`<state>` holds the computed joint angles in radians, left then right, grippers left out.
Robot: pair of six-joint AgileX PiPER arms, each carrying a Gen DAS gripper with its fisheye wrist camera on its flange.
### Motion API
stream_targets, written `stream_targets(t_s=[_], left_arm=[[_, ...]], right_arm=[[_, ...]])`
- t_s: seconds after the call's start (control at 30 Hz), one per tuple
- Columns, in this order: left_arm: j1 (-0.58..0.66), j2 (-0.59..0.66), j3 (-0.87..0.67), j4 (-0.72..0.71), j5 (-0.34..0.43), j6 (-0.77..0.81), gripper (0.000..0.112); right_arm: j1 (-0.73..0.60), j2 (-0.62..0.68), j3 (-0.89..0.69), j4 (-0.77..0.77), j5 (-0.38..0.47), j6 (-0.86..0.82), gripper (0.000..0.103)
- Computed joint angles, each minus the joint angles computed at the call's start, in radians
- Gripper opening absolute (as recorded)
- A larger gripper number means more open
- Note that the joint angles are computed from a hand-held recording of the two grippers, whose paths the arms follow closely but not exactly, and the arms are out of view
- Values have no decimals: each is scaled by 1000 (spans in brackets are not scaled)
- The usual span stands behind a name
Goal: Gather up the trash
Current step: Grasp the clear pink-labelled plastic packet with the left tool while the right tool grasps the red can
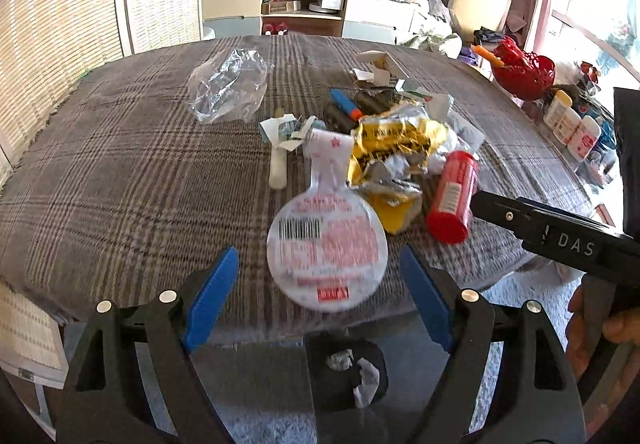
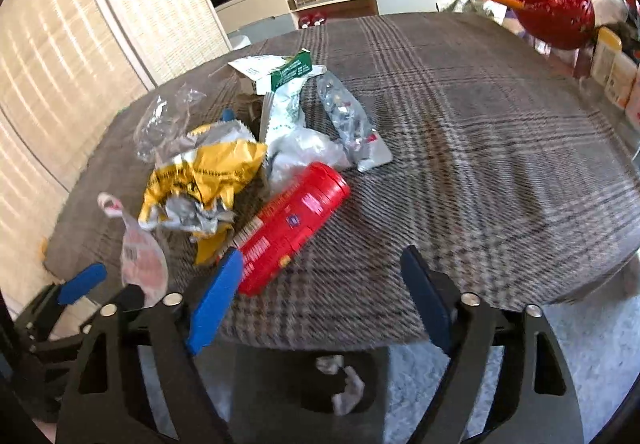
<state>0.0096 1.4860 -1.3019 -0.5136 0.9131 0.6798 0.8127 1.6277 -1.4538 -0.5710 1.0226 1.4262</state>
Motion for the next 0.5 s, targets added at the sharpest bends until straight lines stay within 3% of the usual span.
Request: stream_targets(t_s=[0.2, 0.5], left_arm=[[-31, 44, -25, 29, -23, -28, 78], [-43, 115, -78, 48, -18, -61, 76]], right_arm=[[-57, 37, -32, 62, -66, -23, 72], [-87, 106, -105, 101, -86, -89, 71]])
